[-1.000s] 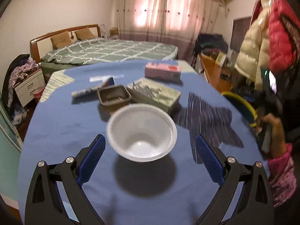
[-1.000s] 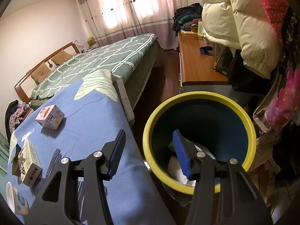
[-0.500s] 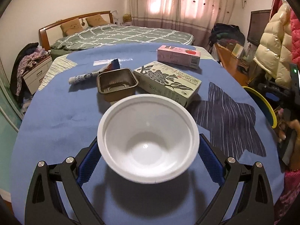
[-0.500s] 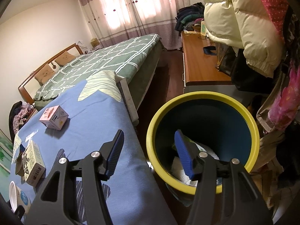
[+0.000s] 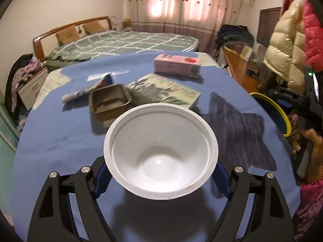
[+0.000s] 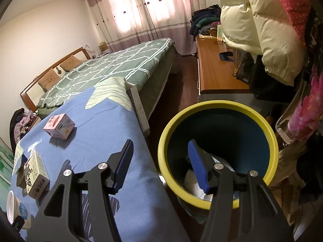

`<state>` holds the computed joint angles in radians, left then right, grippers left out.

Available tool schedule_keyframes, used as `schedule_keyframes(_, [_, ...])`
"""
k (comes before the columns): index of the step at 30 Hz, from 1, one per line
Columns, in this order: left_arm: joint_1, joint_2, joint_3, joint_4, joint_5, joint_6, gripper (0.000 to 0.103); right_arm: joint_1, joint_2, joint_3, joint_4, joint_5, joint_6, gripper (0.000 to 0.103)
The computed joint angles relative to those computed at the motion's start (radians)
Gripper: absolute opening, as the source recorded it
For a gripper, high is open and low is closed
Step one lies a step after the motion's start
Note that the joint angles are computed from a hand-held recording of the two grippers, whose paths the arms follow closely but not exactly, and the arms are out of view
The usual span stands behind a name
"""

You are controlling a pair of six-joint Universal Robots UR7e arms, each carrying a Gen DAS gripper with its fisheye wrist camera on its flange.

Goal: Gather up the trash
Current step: 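Carry the white bowl over the yellow bin and open the left gripper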

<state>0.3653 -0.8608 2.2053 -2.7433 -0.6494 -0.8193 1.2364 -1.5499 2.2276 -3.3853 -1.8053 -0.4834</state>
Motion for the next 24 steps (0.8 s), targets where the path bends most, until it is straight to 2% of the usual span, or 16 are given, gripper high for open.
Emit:
schedule_keyframes(4, [-0.002,0.045,-0.055,-0.058,-0.025,0.093,0.082,-0.017,-0.050,0.030,-0.009,0.017,-0.016,0.054])
schedule_keyframes(8, [0.007,0.111,-0.140,-0.111,-0.059,0.206,0.082,-0.062,-0.131,0.062,0.017,0.056,-0.036,0.054])
schedule_keyframes(15, [0.026,0.281,-0.384,-0.169,-0.169,0.430,0.082,-0.149,-0.259,0.096,0.070,0.115,-0.079,0.054])
schedule_keyframes(20, [0.046,0.401,-0.587,-0.130,-0.265,0.526,0.082,-0.203,-0.310,0.111,0.072,0.141,-0.104,0.054])
schedule_keyframes(24, [0.062,0.501,-0.745,-0.064,-0.310,0.576,0.082,-0.257,-0.345,0.107,0.106,0.171,-0.095,0.054])
